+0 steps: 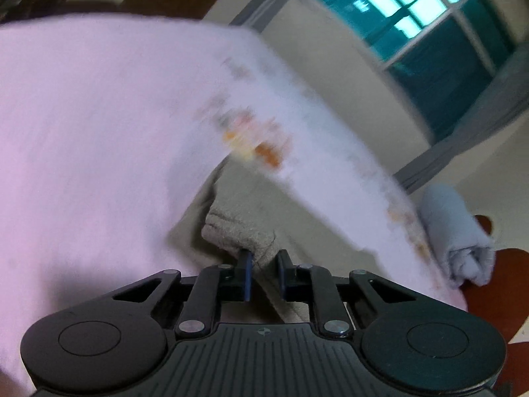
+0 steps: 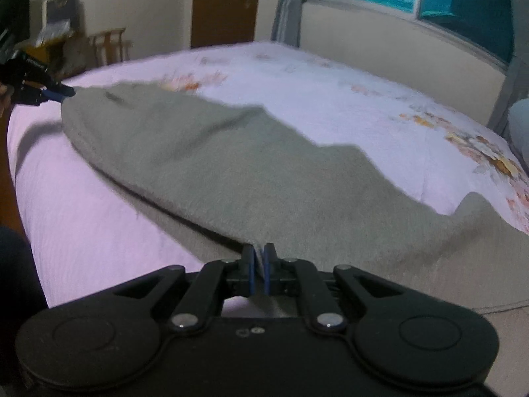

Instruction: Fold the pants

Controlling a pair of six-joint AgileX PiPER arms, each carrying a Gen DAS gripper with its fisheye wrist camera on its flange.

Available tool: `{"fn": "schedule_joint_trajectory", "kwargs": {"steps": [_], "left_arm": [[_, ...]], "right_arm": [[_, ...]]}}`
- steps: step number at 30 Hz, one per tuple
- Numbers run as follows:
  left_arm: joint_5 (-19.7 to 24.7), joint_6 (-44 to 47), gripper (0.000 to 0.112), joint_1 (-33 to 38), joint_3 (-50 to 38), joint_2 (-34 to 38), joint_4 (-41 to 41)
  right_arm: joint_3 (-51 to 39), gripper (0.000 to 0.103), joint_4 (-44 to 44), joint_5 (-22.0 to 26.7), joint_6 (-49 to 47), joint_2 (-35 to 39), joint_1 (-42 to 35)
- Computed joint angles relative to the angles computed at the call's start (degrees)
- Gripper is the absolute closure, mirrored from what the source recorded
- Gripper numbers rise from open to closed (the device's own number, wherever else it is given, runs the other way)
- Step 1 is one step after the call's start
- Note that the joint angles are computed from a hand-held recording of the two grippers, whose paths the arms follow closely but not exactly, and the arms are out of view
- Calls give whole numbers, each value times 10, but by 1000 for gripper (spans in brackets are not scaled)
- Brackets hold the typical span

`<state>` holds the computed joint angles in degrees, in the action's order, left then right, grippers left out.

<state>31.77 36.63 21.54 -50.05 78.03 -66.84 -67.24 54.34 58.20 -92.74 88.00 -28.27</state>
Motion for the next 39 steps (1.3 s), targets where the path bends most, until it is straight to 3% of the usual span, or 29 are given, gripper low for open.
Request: {"fn": "schedule_joint_trajectory", "kwargs": {"steps": [4, 7, 9, 11, 13, 15, 18, 23, 25, 27, 31, 32, 34, 35, 39], "left_arm": [[24, 90, 98, -7, -86, -5, -91], [47, 195, 98, 3, -74, -18, -189], [34, 175, 98, 11, -34, -8, -140], [10, 149, 98, 25, 13, 62, -91], [47, 211, 98, 63, 50, 96, -133], [47, 242, 98, 67, 73, 86, -191], [23, 207, 98, 44, 50, 71, -162], [79, 297, 98, 61, 33, 48, -241], [59, 247, 98, 52, 7, 73, -184], [23, 171, 98, 34, -15, 119, -101], [49, 220, 98, 60, 25, 105, -153], [54, 232, 98, 66, 33, 100, -158], [56, 245, 97, 70, 43, 95, -167], [57, 247, 96, 74, 51, 88, -172], [54, 242, 96, 72, 77, 55, -191]], "right_arm": [[-12, 103, 69, 12, 0, -18, -23], [-9, 103, 99, 20, -13, -28, -37], [-7, 103, 70, 28, -7, -17, -36], [2, 103, 21, 24, 5, -3, -24], [29, 103, -6, -2, 4, -4, -10], [39, 103, 0, -8, 7, -10, -11], [32, 103, -3, -7, 23, -13, -8], [35, 103, 27, 18, 25, -32, -29], [45, 103, 32, 34, 8, -39, -40], [63, 103, 4, 8, -9, -44, -25], [68, 103, 20, 19, 22, -43, -43], [65, 100, 30, 25, 37, -42, -49], [61, 79, 48, 25, 85, -37, -63], [58, 74, 54, 26, 111, -32, -70], [27, 76, 89, 62, 249, 25, -104]]}}
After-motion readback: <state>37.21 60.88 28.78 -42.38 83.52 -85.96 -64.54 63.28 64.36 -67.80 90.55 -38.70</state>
